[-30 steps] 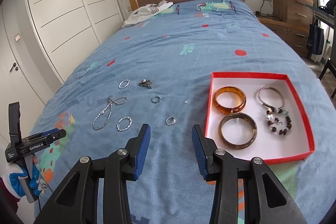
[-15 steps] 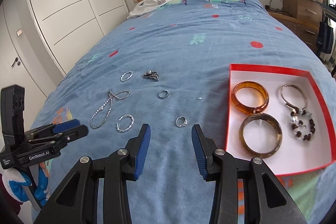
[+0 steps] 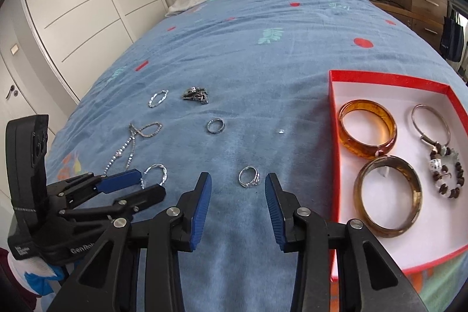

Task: Organize jewelry
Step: 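Grasp a twisted silver hoop with the left tool while the right grasps a plain silver ring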

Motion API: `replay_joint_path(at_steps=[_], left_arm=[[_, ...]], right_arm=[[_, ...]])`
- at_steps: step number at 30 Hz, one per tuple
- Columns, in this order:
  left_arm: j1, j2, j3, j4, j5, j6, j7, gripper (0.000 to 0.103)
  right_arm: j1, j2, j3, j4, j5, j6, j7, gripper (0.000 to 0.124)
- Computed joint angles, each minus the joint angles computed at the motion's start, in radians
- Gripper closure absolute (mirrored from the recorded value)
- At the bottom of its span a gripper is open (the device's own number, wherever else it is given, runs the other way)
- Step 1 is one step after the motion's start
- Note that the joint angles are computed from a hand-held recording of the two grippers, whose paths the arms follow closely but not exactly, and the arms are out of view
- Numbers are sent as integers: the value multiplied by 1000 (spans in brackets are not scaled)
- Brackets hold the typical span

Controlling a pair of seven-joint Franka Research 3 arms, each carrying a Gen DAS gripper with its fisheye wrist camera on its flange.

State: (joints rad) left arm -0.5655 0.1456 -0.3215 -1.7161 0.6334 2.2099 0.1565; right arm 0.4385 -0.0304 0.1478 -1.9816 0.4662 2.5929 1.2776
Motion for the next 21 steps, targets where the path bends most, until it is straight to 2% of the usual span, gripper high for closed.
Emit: replay_joint_path(at_steps=[9, 12, 21], left_arm=[[3, 15, 8, -7, 23, 20, -18, 54], [-3, 24, 10, 7, 36, 1, -11, 63], [-10, 14, 7, 15, 37, -22, -5, 65]], right_arm=[[7, 74, 5, 54, -120, -15, 110, 100], [10, 89, 5, 65, -155, -20, 131, 105], [8, 70, 6, 47, -135, 1, 114, 105]])
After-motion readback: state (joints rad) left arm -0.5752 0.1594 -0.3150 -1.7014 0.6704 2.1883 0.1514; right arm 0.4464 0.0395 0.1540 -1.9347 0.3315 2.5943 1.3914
